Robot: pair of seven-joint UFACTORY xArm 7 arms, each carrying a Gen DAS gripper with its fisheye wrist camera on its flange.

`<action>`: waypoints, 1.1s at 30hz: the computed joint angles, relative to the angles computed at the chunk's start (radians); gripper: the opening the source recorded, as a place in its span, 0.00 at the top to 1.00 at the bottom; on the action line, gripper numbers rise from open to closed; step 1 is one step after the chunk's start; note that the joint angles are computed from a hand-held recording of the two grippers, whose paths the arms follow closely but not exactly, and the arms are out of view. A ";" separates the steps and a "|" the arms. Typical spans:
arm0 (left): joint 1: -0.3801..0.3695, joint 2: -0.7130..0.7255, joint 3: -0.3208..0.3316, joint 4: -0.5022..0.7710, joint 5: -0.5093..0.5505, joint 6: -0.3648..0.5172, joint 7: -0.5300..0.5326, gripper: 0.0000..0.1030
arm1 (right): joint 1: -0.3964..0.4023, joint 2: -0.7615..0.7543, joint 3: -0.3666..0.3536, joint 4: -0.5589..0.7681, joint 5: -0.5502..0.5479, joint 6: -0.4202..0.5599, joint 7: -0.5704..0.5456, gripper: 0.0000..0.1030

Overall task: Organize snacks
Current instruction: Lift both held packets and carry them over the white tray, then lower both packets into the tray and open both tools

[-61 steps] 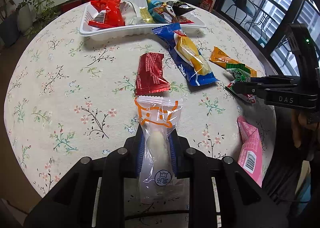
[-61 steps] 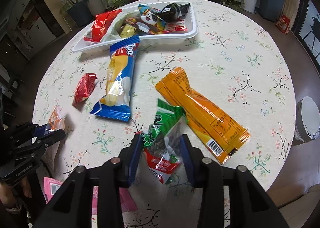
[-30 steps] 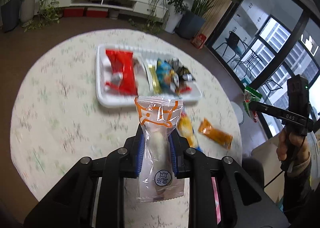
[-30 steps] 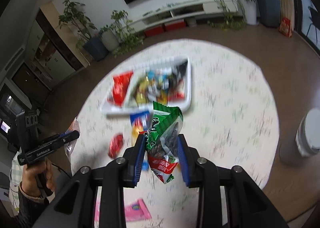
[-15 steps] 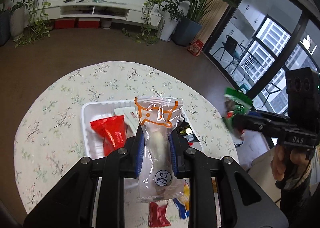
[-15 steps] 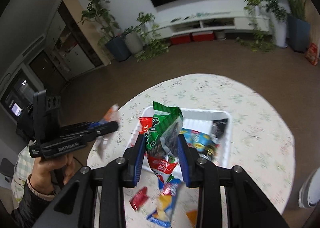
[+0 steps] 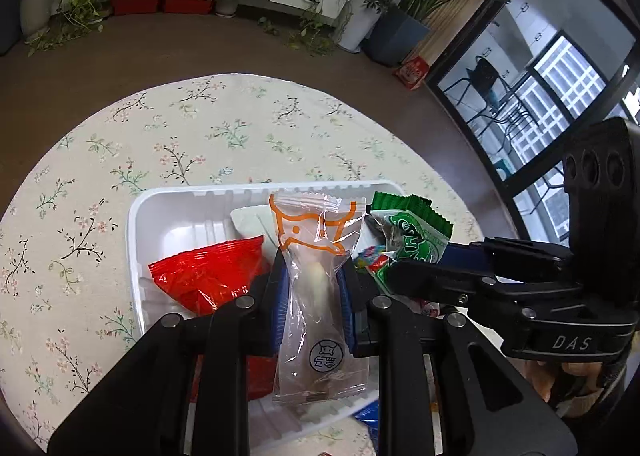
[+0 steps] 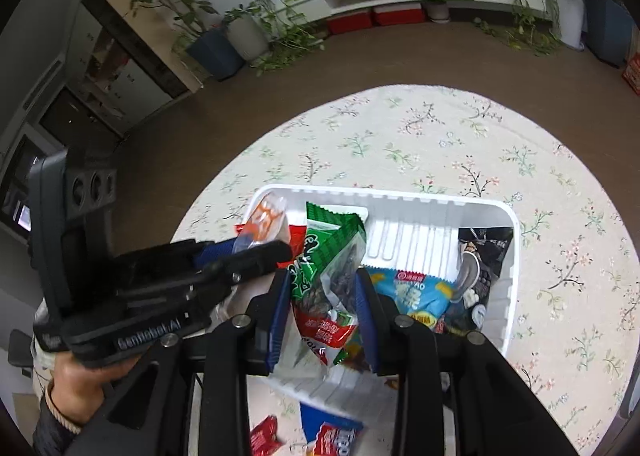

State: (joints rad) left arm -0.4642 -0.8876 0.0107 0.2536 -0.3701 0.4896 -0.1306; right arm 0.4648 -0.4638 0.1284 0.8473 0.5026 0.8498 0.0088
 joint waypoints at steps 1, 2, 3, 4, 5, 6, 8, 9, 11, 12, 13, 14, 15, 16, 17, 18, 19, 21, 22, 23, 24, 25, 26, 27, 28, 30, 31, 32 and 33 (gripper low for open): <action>0.002 0.013 -0.003 -0.002 0.001 -0.013 -0.001 0.80 | -0.001 0.011 0.006 0.003 -0.008 -0.002 0.004 0.66; 0.004 0.030 -0.006 -0.001 0.003 -0.024 -0.003 0.80 | -0.006 0.023 0.016 0.005 -0.024 -0.008 0.012 0.66; 0.002 0.039 -0.008 -0.001 0.005 -0.028 -0.004 0.80 | -0.011 0.029 0.023 0.006 -0.043 -0.013 0.019 0.66; 0.004 0.053 -0.008 0.001 0.009 -0.034 -0.002 0.80 | -0.013 0.033 0.026 0.005 -0.053 -0.015 0.027 0.66; 0.010 0.065 -0.018 0.003 0.017 -0.043 -0.007 0.80 | -0.016 0.042 0.029 0.003 -0.059 -0.024 0.037 0.66; 0.008 0.077 -0.020 0.001 0.018 -0.057 -0.010 0.80 | -0.018 0.052 0.029 0.003 -0.063 -0.032 0.046 0.66; 0.010 0.098 -0.025 -0.001 0.025 -0.075 -0.016 0.80 | -0.020 0.068 0.029 0.004 -0.070 -0.038 0.060 0.66; 0.007 0.118 -0.026 -0.002 0.027 -0.090 -0.017 0.80 | -0.021 0.077 0.031 0.003 -0.076 -0.042 0.064 0.66; 0.004 0.150 -0.023 -0.003 0.033 -0.110 -0.015 0.80 | -0.022 0.092 0.036 0.009 -0.094 -0.040 0.075 0.66; 0.004 0.158 -0.020 -0.007 0.035 -0.118 -0.014 0.80 | -0.020 0.098 0.036 0.010 -0.095 -0.041 0.074 0.65; 0.009 0.160 -0.023 -0.012 0.040 -0.118 -0.019 0.80 | -0.017 0.105 0.037 0.013 -0.097 -0.038 0.071 0.64; 0.013 0.168 -0.025 -0.013 0.044 -0.122 -0.024 0.80 | -0.016 0.113 0.039 0.018 -0.105 -0.032 0.071 0.63; 0.010 0.173 -0.019 -0.019 0.043 -0.133 -0.021 0.80 | -0.016 0.120 0.040 0.020 -0.108 -0.031 0.071 0.61; 0.007 0.170 -0.011 -0.025 0.042 -0.140 -0.018 0.80 | -0.016 0.122 0.042 0.021 -0.112 -0.031 0.075 0.61; 0.006 0.173 -0.007 -0.027 0.042 -0.147 -0.017 0.80 | -0.016 0.126 0.042 0.021 -0.113 -0.031 0.076 0.60; 0.008 0.166 -0.007 -0.029 0.045 -0.142 -0.018 0.80 | -0.016 0.127 0.042 0.020 -0.113 -0.033 0.078 0.60; 0.010 0.161 -0.006 -0.029 0.049 -0.135 -0.018 0.80 | -0.016 0.126 0.043 0.017 -0.114 -0.036 0.081 0.60; 0.016 0.144 -0.017 -0.031 0.056 -0.116 -0.031 0.80 | -0.017 0.126 0.043 0.014 -0.117 -0.035 0.089 0.59; 0.018 0.137 -0.021 -0.033 0.061 -0.109 -0.036 0.80 | -0.017 0.124 0.041 0.012 -0.115 -0.033 0.089 0.58; 0.026 0.101 -0.031 -0.040 0.068 -0.080 -0.048 0.79 | -0.018 0.121 0.041 0.012 -0.117 -0.032 0.091 0.56; 0.028 0.090 -0.037 -0.042 0.073 -0.071 -0.055 0.79 | -0.020 0.118 0.041 0.011 -0.122 -0.030 0.095 0.54; 0.031 0.083 -0.043 -0.045 0.078 -0.069 -0.062 0.79 | -0.021 0.116 0.041 0.010 -0.125 -0.031 0.098 0.54; 0.032 0.078 -0.047 -0.048 0.083 -0.071 -0.068 0.78 | -0.021 0.110 0.039 0.006 -0.121 -0.034 0.100 0.52; 0.033 0.072 -0.053 -0.050 0.088 -0.070 -0.076 0.77 | -0.021 0.104 0.037 0.003 -0.118 -0.036 0.103 0.49; 0.037 0.068 -0.060 -0.050 0.095 -0.066 -0.085 0.77 | -0.022 0.100 0.033 -0.001 -0.115 -0.041 0.102 0.47; 0.037 0.060 -0.066 -0.051 0.108 -0.061 -0.095 0.73 | -0.024 0.089 0.027 -0.008 -0.111 -0.043 0.102 0.43; 0.037 0.058 -0.068 -0.052 0.114 -0.061 -0.098 0.71 | -0.023 0.084 0.024 -0.011 -0.106 -0.042 0.099 0.43; 0.040 0.055 -0.074 -0.053 0.120 -0.062 -0.105 0.68 | -0.023 0.079 0.022 -0.013 -0.104 -0.040 0.098 0.43; 0.043 0.048 -0.080 -0.055 0.127 -0.061 -0.114 0.64 | -0.025 0.073 0.021 -0.017 -0.104 -0.039 0.099 0.43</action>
State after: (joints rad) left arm -0.4207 -0.8393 -0.0690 0.1985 -0.2426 0.4290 -0.2442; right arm 0.4403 -0.3912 0.1498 0.8305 0.3987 0.8104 0.1074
